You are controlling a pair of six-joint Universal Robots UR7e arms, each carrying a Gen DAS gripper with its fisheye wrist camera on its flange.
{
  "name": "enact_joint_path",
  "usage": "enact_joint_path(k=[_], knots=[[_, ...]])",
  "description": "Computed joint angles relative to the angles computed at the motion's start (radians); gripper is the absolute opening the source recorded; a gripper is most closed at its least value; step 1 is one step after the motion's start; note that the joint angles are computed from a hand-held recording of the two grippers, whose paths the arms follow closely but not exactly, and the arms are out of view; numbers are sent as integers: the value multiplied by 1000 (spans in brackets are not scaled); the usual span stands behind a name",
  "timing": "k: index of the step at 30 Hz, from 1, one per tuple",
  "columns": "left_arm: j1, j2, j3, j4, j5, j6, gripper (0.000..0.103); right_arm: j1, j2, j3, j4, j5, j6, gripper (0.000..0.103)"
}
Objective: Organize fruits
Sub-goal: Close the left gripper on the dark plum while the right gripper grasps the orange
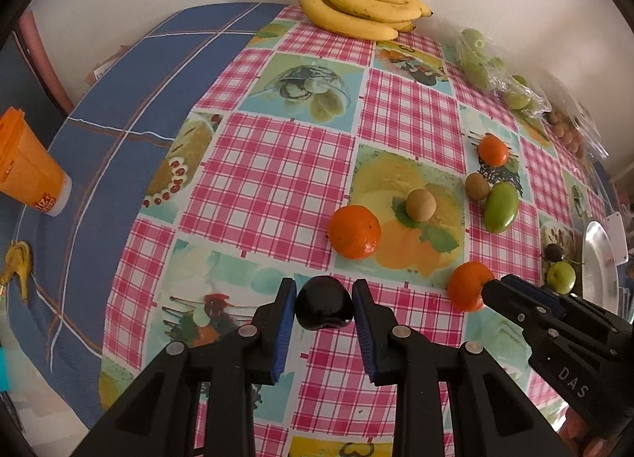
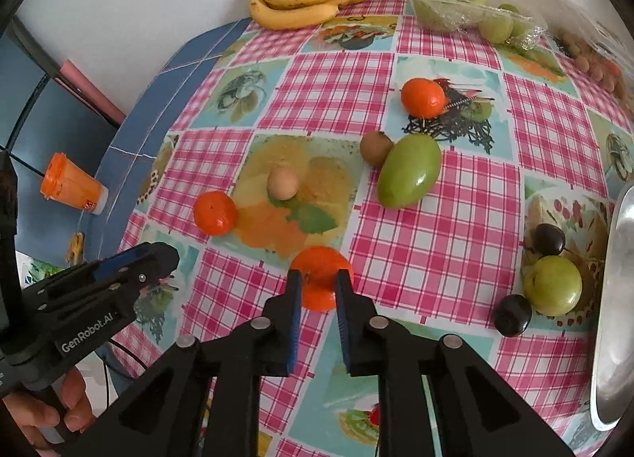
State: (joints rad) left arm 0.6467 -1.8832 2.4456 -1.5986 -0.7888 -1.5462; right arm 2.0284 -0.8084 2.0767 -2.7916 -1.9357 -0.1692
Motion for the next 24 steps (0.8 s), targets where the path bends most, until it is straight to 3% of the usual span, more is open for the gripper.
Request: enact_joint_path(k=[1,9,24], knots=[[2,0,1,-5,0,5,31,3,3,0,-5,-4,1,30],[30,-10,23,-61,1,52,31,20,58,-36,-16,-58,2,40],[66,-3,35,-105,-5,86,31,21,106,-59,20,-102,-2,42]])
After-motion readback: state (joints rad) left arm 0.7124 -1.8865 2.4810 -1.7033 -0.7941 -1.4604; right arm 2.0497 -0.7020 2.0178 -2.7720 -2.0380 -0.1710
